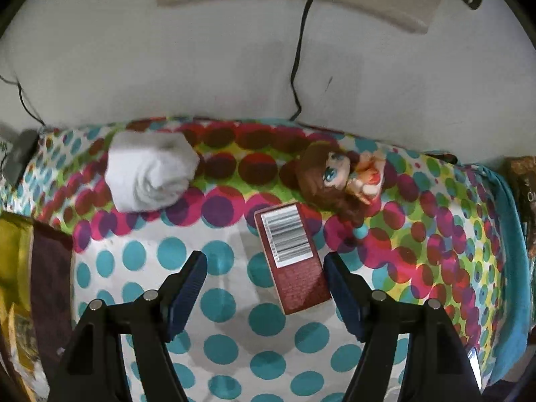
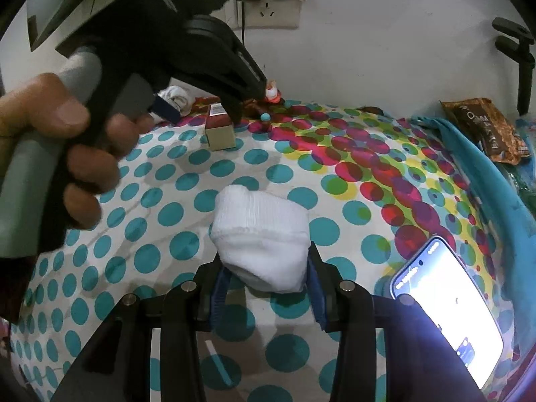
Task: Organize objects
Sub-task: 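Grasp the red barcode box with the left tool while the right tool holds the sock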
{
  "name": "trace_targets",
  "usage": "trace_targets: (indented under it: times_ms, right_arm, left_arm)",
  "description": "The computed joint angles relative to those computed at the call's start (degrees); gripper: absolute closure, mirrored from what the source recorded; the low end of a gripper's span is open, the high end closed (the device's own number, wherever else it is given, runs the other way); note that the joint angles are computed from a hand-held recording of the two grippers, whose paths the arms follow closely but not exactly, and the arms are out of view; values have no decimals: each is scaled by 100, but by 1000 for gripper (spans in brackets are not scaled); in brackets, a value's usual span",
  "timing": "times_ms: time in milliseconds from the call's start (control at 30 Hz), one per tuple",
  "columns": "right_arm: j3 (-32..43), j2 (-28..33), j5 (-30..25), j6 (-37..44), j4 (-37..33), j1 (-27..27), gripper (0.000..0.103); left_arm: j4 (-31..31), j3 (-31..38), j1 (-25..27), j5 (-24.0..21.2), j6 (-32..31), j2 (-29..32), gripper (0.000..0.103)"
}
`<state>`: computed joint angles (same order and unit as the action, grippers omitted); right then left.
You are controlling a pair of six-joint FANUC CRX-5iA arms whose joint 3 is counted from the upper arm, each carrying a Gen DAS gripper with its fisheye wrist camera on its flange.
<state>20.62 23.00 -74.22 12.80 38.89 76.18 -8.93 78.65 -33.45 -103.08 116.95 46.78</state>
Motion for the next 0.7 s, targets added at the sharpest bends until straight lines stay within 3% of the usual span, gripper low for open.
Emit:
trace_targets:
  times_ms: [100, 167, 367, 700]
  right_arm:
    - [-32, -24, 43, -31, -11, -11, 63]
    - [-35, -24, 45, -40, -12, -11, 63]
    - [62, 27, -40, 14, -109, -33, 63]
    - [332, 205, -288, 185, -184, -69, 65]
  left_arm:
    - [57, -803, 24, 496, 190, -405, 30]
    - [153, -1445, 58, 994, 225, -758, 72]
    - [-183, -1678, -45, 1078, -31, -995, 74]
    - [-1383, -2590, -722, 1618, -495, -2220, 74]
